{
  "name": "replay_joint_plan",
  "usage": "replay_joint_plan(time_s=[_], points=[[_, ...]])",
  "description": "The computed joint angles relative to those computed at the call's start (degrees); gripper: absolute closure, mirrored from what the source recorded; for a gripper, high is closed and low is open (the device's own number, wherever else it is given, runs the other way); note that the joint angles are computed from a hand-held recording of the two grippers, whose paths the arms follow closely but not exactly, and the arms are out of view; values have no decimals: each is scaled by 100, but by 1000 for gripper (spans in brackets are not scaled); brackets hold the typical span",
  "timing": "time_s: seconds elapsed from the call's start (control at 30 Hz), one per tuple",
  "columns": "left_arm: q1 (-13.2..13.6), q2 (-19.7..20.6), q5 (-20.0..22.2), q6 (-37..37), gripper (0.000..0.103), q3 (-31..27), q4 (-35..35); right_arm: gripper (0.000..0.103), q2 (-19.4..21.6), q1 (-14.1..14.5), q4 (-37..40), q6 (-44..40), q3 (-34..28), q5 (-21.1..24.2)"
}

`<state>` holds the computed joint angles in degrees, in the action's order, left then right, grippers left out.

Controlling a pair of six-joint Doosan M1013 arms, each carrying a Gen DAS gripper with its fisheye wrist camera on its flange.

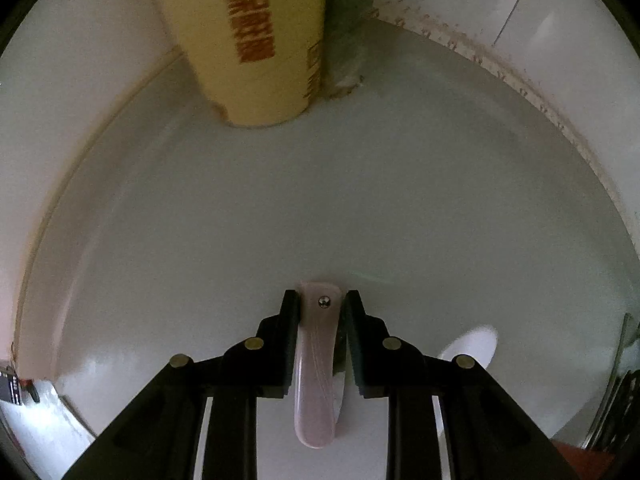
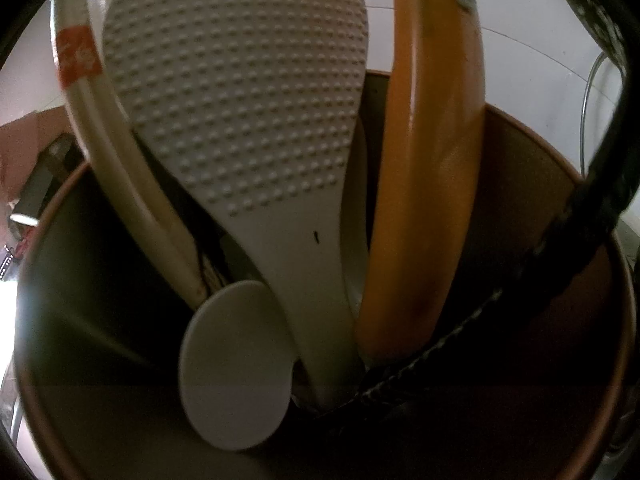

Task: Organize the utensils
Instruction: 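Lift the pink utensil off the counter with the left tool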

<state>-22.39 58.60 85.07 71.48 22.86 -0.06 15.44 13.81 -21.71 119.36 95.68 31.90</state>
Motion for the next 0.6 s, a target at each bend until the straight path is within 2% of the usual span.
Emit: replay_joint_plan(time_s=[0.03,0.2,0.3,0.4,0.6], points=[[8,-112,-118,-21,79,215,-30,12,110,-37,51,-82,-114,-18],[21,-496,-491,-114,79,942,-91,12,104,-29,1,-36,-67,-90],[28,-504,-590,-130,79,945,-107,12,109,-35,2,-42,-46,-124],[6,-862,-1090,-141,79,1596,-96,12,109,-35,-27,-12,-7,-169],[-23,-1454,-2054,-66,81,2539,56,12,97,4,-141,104,43,-210]])
